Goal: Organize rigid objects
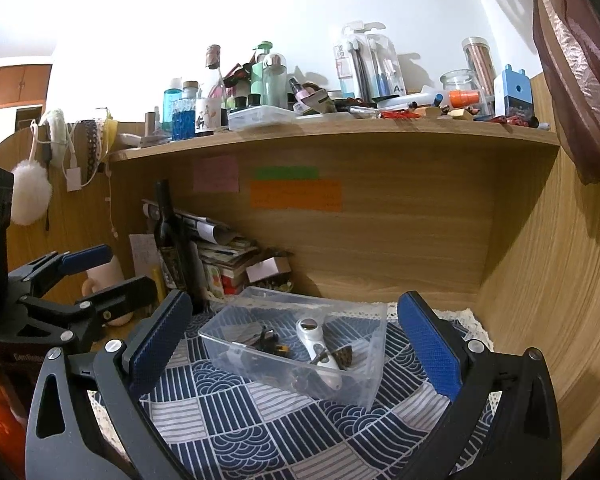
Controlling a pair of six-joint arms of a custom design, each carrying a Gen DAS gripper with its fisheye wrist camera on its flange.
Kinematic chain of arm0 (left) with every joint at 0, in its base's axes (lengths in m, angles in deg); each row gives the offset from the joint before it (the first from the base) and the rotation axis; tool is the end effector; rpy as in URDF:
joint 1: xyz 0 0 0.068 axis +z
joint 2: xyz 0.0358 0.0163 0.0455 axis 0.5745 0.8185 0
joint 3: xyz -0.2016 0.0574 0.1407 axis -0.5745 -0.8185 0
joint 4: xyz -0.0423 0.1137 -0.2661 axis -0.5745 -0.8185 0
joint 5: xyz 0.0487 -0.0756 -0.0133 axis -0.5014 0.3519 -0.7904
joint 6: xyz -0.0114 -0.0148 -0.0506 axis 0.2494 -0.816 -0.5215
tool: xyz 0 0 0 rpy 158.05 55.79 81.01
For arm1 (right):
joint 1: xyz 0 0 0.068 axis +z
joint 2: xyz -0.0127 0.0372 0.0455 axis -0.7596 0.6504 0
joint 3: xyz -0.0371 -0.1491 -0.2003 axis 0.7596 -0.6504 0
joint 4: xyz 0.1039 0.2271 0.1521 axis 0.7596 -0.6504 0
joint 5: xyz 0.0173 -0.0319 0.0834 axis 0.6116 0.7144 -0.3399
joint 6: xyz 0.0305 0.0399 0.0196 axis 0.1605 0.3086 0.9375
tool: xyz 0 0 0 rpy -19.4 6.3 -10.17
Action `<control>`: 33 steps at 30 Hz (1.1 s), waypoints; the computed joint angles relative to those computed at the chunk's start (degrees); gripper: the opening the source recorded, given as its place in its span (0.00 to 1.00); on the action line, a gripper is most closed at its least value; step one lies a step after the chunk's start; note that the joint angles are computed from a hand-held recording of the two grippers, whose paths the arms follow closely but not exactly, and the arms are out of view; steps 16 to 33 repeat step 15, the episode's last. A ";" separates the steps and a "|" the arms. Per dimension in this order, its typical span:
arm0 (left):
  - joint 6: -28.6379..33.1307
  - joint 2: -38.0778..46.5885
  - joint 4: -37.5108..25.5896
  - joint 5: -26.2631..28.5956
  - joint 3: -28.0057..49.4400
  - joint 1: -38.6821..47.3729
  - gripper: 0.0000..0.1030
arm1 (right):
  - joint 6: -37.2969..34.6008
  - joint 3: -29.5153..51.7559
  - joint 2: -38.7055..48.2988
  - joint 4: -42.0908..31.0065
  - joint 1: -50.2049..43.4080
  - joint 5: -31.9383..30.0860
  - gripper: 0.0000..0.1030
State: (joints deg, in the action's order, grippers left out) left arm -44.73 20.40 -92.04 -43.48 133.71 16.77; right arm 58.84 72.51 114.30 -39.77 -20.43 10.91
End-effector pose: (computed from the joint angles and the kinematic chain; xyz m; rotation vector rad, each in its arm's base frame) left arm 0.2602 -0.0784 0.2970 0.0178 1.8545 -0.1316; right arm 0.2482 0.1330 0.2529 -0.3731 1.7368 0.2617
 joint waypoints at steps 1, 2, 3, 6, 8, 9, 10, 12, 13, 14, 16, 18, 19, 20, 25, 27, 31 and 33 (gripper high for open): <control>0.04 -0.03 -0.03 0.28 -0.02 0.11 1.00 | -0.05 0.00 0.02 -0.01 -0.04 -0.03 1.00; 0.09 0.01 -0.14 0.46 0.04 0.15 1.00 | -0.06 0.01 0.06 -0.01 -0.02 0.00 1.00; 0.08 0.00 -0.29 0.34 0.10 0.12 1.00 | -0.04 0.01 0.09 -0.04 -0.04 -0.03 1.00; 0.18 -0.17 -0.52 0.68 0.05 0.19 1.00 | 0.05 0.12 0.26 -0.15 -0.04 -0.15 1.00; 0.18 -0.33 -0.40 1.18 -0.12 0.37 1.00 | -0.10 0.15 0.55 -0.07 -0.13 -0.22 1.00; 0.12 -0.35 -0.40 1.24 -0.15 0.36 1.00 | -0.12 0.16 0.60 -0.11 -0.16 -0.23 1.00; 0.09 -0.36 -0.36 1.59 -0.19 0.44 1.00 | -0.17 0.21 0.71 -0.13 -0.24 -0.37 1.00; 0.02 -0.32 -0.21 2.30 -0.27 0.66 1.00 | -0.25 0.43 0.96 -0.29 -0.35 -0.45 1.00; -0.03 -0.25 -0.24 2.48 -0.24 0.68 1.00 | -0.32 0.51 1.10 -0.31 -0.40 -0.50 1.00; -0.16 -0.15 -0.28 2.56 -0.17 0.70 1.00 | -0.38 0.74 1.35 -0.38 -0.43 -0.60 1.00; -0.31 -0.03 -0.29 2.49 -0.09 0.70 1.00 | -0.49 0.99 1.68 -0.43 -0.70 -0.97 1.00; -0.31 -0.03 -0.29 2.49 -0.09 0.70 1.00 | -0.49 0.99 1.68 -0.43 -0.70 -0.97 1.00; -0.31 -0.03 -0.29 2.49 -0.09 0.70 1.00 | -0.49 0.99 1.68 -0.43 -0.70 -0.97 1.00; -0.31 -0.03 -0.29 2.49 -0.09 0.70 1.00 | -0.49 0.99 1.68 -0.43 -0.70 -0.97 1.00; -0.31 -0.03 -0.29 2.49 -0.09 0.70 1.00 | -0.49 0.99 1.68 -0.43 -0.70 -0.97 1.00; -0.31 -0.03 -0.29 2.49 -0.09 0.70 1.00 | -0.49 0.99 1.68 -0.43 -0.70 -0.97 1.00; -0.31 -0.03 -0.29 2.49 -0.09 0.70 1.00 | -0.49 0.99 1.68 -0.43 -0.70 -0.97 1.00; -0.31 -0.03 -0.29 2.49 -0.09 0.70 1.00 | -0.49 0.99 1.68 -0.43 -0.70 -0.97 1.00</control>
